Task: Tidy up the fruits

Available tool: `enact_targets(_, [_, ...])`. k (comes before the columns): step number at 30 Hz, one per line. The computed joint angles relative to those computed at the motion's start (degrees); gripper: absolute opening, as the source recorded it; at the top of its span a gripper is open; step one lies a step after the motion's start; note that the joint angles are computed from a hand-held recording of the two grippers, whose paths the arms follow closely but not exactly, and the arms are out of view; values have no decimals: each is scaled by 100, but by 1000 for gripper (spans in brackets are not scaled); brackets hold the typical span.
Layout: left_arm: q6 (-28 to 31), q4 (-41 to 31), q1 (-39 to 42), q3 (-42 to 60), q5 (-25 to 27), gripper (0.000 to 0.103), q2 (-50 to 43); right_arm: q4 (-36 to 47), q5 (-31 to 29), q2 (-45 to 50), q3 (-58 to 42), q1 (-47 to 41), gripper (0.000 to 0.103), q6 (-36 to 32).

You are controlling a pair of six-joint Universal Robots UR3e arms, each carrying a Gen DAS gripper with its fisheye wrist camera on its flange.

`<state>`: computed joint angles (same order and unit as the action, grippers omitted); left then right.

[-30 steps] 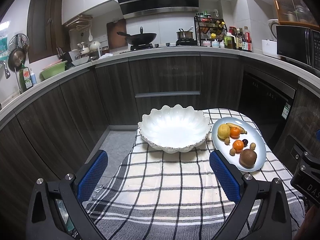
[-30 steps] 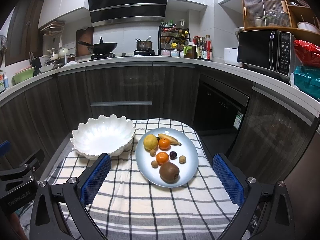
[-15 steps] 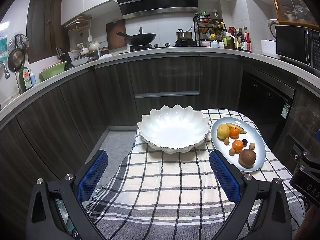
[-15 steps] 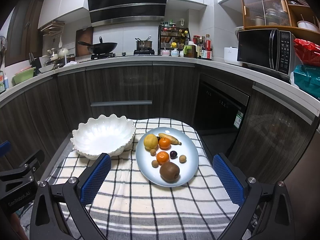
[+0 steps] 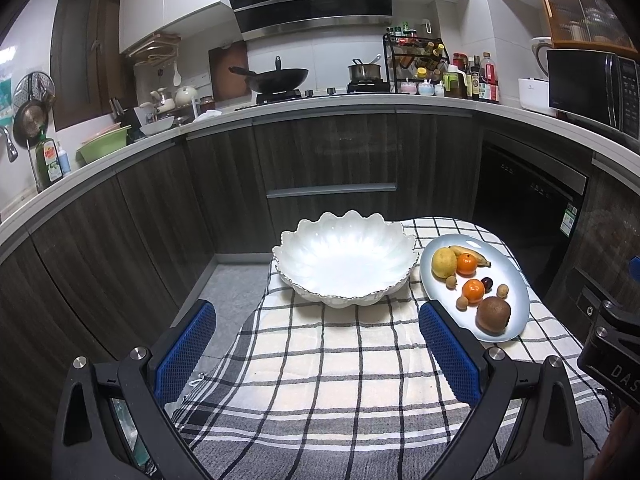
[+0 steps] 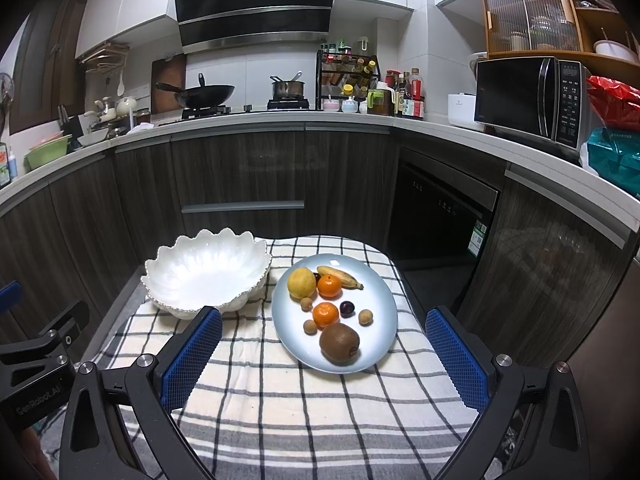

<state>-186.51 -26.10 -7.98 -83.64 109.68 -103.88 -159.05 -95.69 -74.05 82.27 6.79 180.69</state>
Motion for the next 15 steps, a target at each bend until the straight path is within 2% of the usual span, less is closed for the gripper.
enact_targets(15, [3,-70,-80,95,71,103,-72,-154,40,17,175,-66,103,-3])
